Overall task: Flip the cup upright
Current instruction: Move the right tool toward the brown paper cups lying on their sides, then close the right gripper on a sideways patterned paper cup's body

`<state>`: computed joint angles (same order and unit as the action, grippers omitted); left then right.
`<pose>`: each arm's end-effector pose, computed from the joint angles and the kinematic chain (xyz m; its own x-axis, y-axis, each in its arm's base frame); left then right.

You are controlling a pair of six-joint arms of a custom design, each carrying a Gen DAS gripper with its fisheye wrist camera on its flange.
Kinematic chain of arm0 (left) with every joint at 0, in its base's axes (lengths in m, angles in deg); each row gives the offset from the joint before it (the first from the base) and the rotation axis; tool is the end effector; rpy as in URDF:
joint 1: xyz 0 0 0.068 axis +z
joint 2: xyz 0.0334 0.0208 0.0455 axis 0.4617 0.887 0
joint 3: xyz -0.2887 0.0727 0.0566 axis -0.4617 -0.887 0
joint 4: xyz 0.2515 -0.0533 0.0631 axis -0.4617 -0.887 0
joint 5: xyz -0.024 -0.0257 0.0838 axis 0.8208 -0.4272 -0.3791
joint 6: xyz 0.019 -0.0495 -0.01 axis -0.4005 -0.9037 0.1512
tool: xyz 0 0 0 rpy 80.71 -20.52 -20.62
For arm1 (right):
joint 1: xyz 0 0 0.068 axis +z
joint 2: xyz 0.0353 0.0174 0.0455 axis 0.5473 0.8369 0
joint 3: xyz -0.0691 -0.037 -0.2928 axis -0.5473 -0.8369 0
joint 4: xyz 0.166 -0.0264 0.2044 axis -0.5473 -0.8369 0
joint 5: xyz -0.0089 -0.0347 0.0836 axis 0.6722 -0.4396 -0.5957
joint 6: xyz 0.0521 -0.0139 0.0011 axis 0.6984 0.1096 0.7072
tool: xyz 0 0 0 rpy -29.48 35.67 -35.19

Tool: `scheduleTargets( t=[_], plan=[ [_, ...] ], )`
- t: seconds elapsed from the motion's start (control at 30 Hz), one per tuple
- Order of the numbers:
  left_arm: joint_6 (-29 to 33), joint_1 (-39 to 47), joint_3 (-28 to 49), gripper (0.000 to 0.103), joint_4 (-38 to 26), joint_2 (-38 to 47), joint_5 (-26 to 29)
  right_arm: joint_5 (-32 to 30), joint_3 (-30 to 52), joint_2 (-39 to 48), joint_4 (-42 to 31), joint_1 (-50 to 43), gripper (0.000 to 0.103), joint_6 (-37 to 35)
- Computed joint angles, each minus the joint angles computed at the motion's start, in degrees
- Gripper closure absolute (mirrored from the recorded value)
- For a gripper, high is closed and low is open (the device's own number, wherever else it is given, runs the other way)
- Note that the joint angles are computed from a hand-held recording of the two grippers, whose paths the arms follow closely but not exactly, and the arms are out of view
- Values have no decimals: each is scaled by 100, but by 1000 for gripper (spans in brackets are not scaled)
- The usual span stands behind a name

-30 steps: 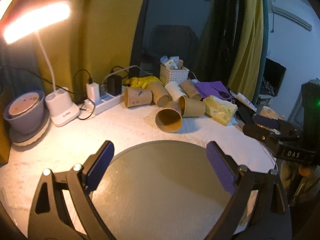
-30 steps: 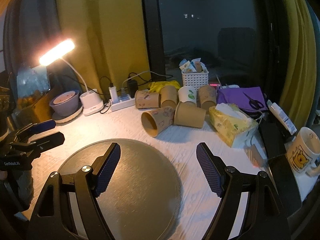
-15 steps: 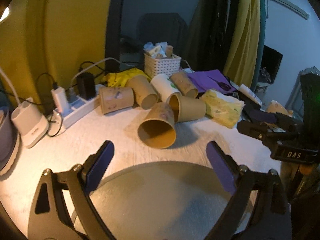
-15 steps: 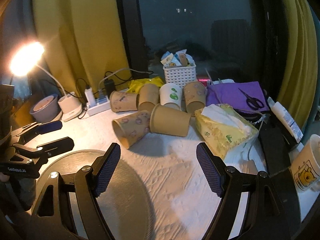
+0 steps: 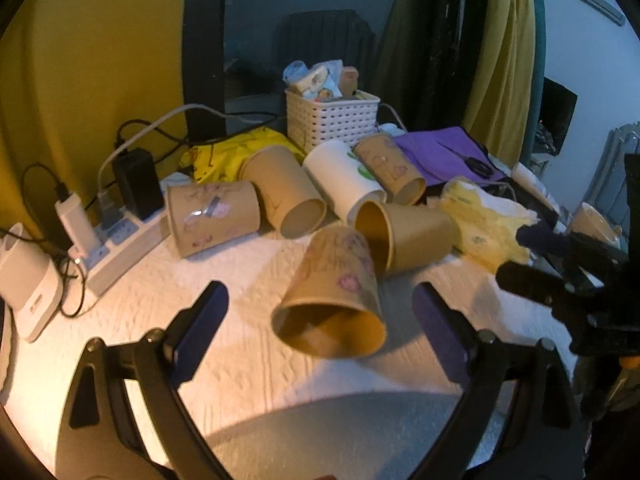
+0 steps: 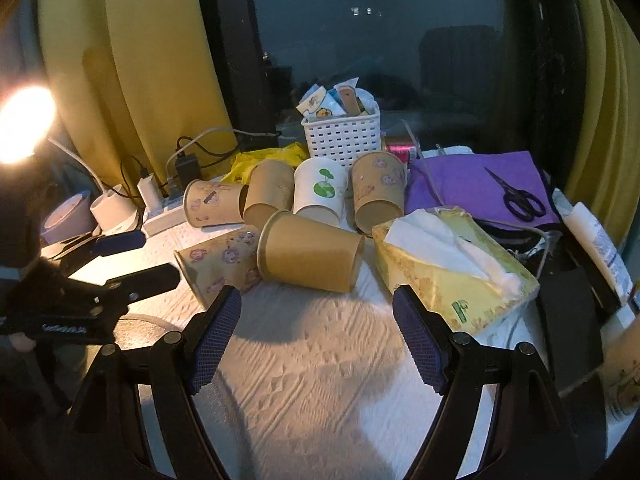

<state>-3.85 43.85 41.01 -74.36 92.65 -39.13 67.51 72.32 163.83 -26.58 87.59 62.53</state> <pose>0.3387 0.0748 0.1595 -0.5518 0.3346 -0.7639 0.6139 0.7829 -0.1005 0.1455 0.1645 0.1546 -0.6695 0.2252 -0.7078 0.2272 0.9694 0.0935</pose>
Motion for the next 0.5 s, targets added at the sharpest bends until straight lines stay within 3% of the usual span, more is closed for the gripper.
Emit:
scheduleTargets(
  t=[0.5],
  plan=[
    [23,-707,693,11,-342,925,-781,-350,-379,140,840,-456,22,-368]
  ],
)
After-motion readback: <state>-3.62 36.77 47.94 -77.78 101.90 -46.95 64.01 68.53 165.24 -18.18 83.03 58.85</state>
